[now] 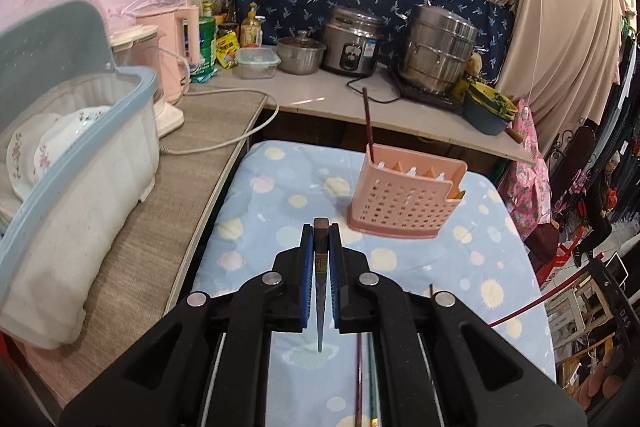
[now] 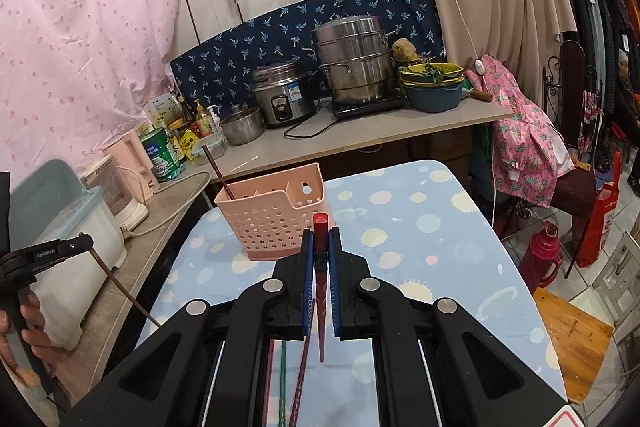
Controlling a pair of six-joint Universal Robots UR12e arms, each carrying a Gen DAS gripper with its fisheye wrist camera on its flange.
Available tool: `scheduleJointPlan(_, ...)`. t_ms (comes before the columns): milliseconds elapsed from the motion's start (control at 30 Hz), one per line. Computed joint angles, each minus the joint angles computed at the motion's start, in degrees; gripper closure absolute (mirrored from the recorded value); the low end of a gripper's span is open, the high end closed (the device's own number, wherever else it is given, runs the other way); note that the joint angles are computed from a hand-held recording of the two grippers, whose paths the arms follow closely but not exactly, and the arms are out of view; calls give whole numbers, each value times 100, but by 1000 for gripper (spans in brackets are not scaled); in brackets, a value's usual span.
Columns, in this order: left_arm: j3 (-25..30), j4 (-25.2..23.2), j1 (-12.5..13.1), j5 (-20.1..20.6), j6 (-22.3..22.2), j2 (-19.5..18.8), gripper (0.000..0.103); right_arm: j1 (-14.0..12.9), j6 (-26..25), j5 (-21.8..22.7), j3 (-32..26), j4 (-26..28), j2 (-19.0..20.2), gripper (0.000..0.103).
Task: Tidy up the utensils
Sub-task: 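Carry both chopsticks into the pink basket and open both tools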
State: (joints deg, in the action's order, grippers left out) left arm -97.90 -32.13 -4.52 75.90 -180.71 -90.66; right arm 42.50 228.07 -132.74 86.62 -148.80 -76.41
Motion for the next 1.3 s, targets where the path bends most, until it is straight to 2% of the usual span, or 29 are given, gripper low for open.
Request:
scheduleJointPlan(300, 770, 220, -62, -426, -399, -361, 96, -310, -597, 235, -452, -898, 213, 96)
scheduleJointPlan(533, 1492, 706, -212, -334, -812, -805, 96, -566, -1149, 375, -1088, -1510, 569, 96)
scheduleJointPlan(733, 1939, 1038, -386, -61, -936, -1187, 96, -746, -1397, 512, -1641, -1572, 918, 96)
scheduleJointPlan(900, 2126, 945, -461, -35, -895, -1423, 96, -857, -1453, 591, -1876, -1520, 1140, 96)
scheduleJointPlan(1300, 2120, 600, -536, 52, -784, -1717, 96, -1028, -1037, 1039, -1750, -1061, 1334, 96)
